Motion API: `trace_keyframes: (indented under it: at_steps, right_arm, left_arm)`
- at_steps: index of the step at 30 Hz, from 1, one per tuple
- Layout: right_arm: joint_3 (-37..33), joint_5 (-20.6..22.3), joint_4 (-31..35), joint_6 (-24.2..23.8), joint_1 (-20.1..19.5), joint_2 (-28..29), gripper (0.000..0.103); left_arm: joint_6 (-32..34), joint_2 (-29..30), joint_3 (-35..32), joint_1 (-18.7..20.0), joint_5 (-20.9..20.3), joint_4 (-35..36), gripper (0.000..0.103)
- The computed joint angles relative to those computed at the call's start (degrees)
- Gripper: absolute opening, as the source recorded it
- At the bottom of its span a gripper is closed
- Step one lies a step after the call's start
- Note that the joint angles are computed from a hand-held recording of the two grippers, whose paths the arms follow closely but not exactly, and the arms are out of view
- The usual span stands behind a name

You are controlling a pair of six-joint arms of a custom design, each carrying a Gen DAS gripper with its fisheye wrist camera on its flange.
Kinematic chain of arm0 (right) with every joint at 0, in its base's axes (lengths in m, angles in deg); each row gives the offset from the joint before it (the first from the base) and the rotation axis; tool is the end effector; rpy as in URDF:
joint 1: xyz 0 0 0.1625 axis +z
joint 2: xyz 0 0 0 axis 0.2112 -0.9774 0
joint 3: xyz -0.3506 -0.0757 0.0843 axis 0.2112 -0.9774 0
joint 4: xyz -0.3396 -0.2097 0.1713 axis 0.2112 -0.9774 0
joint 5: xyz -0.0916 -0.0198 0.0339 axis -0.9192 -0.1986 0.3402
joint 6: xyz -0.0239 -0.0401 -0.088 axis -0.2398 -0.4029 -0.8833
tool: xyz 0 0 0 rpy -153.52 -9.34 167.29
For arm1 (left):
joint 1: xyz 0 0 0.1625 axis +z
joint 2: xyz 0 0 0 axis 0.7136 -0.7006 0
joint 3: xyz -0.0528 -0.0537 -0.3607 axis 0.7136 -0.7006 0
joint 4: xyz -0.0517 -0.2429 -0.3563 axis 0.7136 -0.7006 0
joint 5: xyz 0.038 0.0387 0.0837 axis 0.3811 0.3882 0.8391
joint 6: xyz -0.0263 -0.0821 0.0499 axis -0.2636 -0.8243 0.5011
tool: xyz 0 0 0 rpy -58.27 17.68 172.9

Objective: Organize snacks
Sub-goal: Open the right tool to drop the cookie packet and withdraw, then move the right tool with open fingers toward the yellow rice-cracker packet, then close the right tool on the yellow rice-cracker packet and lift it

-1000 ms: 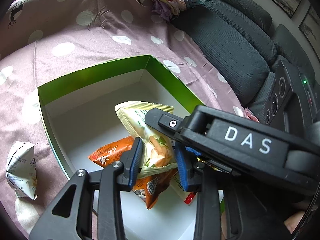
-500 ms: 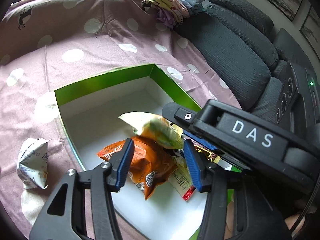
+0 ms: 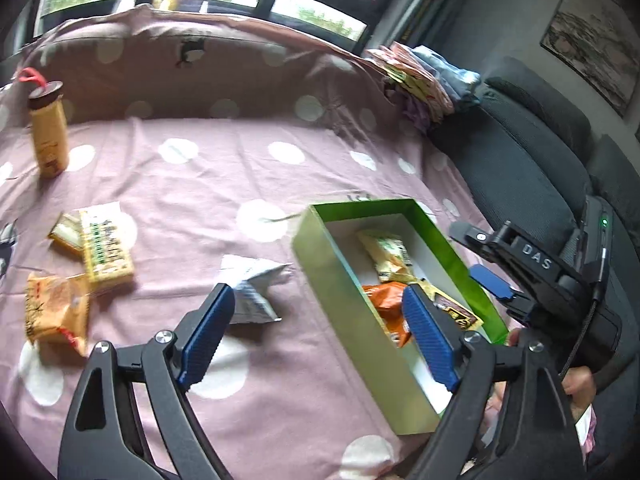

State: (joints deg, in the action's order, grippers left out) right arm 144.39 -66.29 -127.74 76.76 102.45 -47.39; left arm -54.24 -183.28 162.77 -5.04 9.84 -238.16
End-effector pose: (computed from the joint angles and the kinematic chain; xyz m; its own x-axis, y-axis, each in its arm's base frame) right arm 0.2314 -0.3575 0.1226 -0.8990 0.3431 0.2721 -0.0637 0.5124 -0.8564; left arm -0.1439 -0.3688 0.2168 -0.8939 0.2791 -0.3508 0.4331 0.7394 -0.5155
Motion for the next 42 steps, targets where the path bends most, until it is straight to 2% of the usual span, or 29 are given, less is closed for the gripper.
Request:
trace_keyframes:
  at_steps: [5,8,11,14,16,20,23,26,28,30,31,32,34,38,41,42]
  right_arm:
    - [-2.75,-1.20,0.04,-3.70,2.92,3.21,0.080]
    - [-4.57,-0.91,1.22,-5.66,4.40,5.09,0.081]
    - [-6.13,1.93,2.64,-7.72,5.36,6.86,0.084]
    - [-7.50,7.58,5.79,-9.44,5.53,8.15,0.084]
    - [-8.78,11.00,8.16,-10.03,5.46,9.51,0.084]
    - [-12.72,17.71,15.83,-9.98,4.96,12.95,0.084]
    - [-16.46,22.89,22.43,-9.78,4.55,15.99,0.084]
    - [-20.42,27.27,29.24,-8.26,4.11,19.11,0.084]
    - [-22.85,30.52,33.82,-6.45,3.64,20.67,0.084]
    - [-25.04,29.69,36.81,-3.85,4.59,22.13,0.084]
    - [-26.05,28.74,37.17,-3.96,5.33,22.92,0.084]
    - [-27.26,28.42,37.76,-4.61,5.82,23.78,0.084]
    - [-29.85,30.70,40.39,-5.19,5.41,25.27,0.084]
    - [-35.16,33.39,45.46,-3.44,3.64,29.22,0.084]
    - [-37.52,36.36,48.48,-2.24,1.56,31.30,0.084]
    - [-37.93,36.45,49.16,-1.69,1.10,31.76,0.080]
  left_arm:
    - [-6.71,-15.67,4.87,0.46,10.29,9.69,0.092]
    - [-9.28,-22.11,5.69,2.84,14.46,14.52,0.092]
    - [-11.68,-25.79,5.65,6.24,17.85,17.38,0.092]
    - [-12.63,-26.95,4.92,10.91,19.13,16.63,0.092]
    - [-13.06,-26.67,4.29,14.30,17.48,14.66,0.092]
    - [-12.43,-23.84,2.73,20.18,10.19,10.76,0.092]
    - [-12.27,-21.56,1.87,21.81,8.95,10.13,0.092]
    - [-9.40,-18.93,1.13,23.85,7.69,7.36,0.091]
    - [-7.57,-17.33,0.40,25.91,5.35,5.94,0.089]
    - [-5.37,-15.65,-0.68,29.19,0.08,3.52,0.081]
    - [-5.54,-15.23,-0.97,29.97,-0.73,2.97,0.080]
    - [-5.81,-15.01,-0.92,30.06,-0.20,2.20,0.077]
    - [-5.86,-14.28,-0.98,29.91,0.96,1.47,0.071]
    - [-2.88,-10.24,-3.09,31.84,-3.52,0.84,0.058]
    - [-2.72,-7.90,-3.48,32.39,-2.64,-0.55,0.052]
    - [-2.26,-7.86,-3.32,32.11,-2.14,-0.98,0.049]
